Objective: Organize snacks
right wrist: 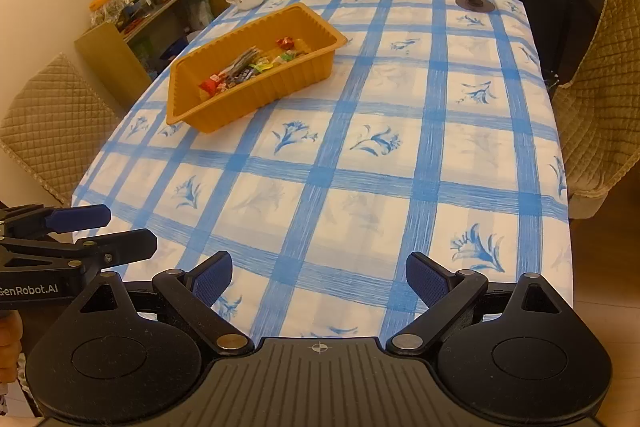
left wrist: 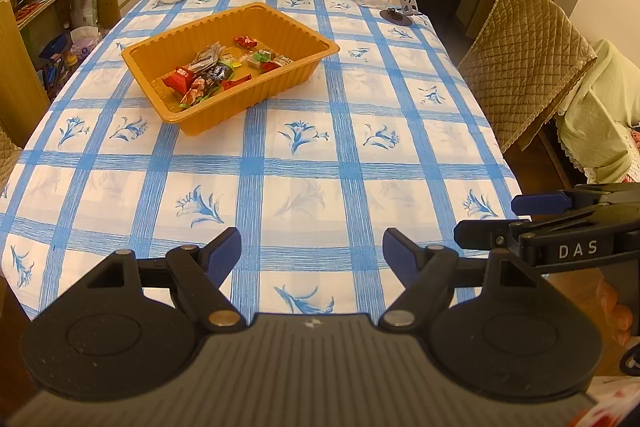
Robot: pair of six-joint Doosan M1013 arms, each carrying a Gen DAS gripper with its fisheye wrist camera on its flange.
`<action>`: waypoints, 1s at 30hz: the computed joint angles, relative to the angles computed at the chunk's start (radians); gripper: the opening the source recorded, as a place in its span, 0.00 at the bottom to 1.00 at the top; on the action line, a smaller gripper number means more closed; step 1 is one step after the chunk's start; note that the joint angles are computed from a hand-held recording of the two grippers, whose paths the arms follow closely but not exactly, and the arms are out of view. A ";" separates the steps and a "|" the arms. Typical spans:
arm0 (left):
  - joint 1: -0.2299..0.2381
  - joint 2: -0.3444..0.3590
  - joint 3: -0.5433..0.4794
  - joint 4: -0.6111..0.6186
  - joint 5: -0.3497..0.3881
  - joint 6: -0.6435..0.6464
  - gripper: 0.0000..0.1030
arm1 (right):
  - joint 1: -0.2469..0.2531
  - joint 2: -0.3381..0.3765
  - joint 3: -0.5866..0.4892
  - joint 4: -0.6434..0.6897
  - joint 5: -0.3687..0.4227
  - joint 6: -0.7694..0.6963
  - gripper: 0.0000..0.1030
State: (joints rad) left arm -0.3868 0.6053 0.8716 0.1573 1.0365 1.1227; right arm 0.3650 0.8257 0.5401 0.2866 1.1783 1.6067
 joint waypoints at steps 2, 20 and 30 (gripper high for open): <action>0.000 0.000 0.001 0.000 -0.001 0.000 0.74 | 0.001 0.000 0.000 -0.001 0.000 0.002 0.90; 0.003 -0.009 0.014 -0.002 -0.012 -0.001 0.74 | 0.004 0.001 -0.003 -0.005 0.000 0.004 0.90; 0.004 -0.008 0.013 -0.003 -0.012 0.000 0.74 | 0.006 0.004 -0.010 -0.007 0.003 0.007 0.90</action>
State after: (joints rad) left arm -0.3832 0.5969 0.8844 0.1543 1.0249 1.1230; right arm 0.3707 0.8299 0.5303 0.2800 1.1813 1.6138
